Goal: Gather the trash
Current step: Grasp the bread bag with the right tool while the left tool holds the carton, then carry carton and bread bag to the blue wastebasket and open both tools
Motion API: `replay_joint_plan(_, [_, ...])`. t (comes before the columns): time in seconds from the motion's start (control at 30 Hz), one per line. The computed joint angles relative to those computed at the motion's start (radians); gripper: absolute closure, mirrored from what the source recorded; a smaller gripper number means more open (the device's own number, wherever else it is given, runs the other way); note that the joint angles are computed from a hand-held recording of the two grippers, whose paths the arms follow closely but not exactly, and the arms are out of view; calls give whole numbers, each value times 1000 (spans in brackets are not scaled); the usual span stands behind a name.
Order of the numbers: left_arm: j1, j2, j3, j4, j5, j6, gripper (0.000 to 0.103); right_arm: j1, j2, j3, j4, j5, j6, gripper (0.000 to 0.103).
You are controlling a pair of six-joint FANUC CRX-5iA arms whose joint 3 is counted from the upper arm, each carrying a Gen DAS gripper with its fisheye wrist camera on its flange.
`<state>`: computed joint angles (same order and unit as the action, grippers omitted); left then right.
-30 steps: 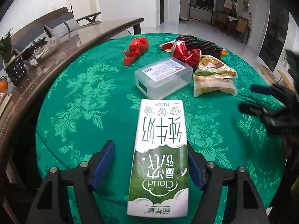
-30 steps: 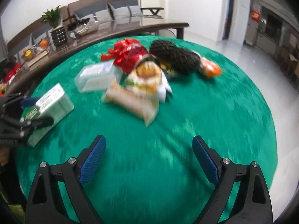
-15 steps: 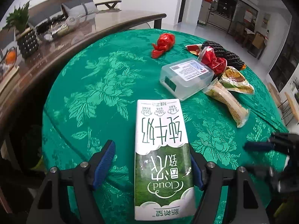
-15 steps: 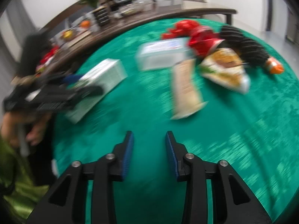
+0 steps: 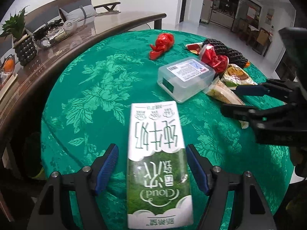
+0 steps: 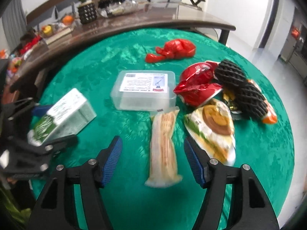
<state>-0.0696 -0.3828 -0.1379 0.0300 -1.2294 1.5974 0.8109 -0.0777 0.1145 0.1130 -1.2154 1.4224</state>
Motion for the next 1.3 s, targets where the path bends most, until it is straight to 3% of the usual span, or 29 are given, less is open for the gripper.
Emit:
replay_joint_plan(0.03, [7, -1, -2, 5, 0, -3, 29, -2, 20, 13, 6, -11, -6, 45])
replay_joint_plan(0.07, [13, -3, -5, 12, 1, -7, 29, -4, 31, 23, 4, -25, -5, 64])
replay_joint_plan(0.1, [16, -5, -6, 14, 3, -8, 30, -7, 42, 36, -2, -46, 0, 72])
replay_joint_plan(0.17, [18, -10, -8, 14, 6, -12, 43, -2, 27, 22, 7, -55, -5, 85])
replay_joint_plan(0.2, [21, -10, -8, 21, 7, -20, 55, -2, 10, 9, 5, -53, -8, 87])
replay_joint_plan(0.57, [40, -51, -81, 186, 59, -111, 55, 3, -249, -181, -34, 26, -155, 89])
replay_joint_plan(0.7, [-37, -36, -74, 166, 71, -104, 55, -36, -343, -267, -65, 90, -232, 89])
replay_joint_plan(0.8, [-88, -21, -60, 158, 83, -87, 55, -90, -365, -270, -131, 77, -224, 89])
replay_joint_plan(1.07, [-242, 58, 18, 113, 93, -22, 56, -98, -428, -311, -63, 85, -270, 89])
replay_joint_plan(1.3, [-393, 192, 148, 130, 126, 14, 56, -196, -510, -336, -24, 83, -310, 89])
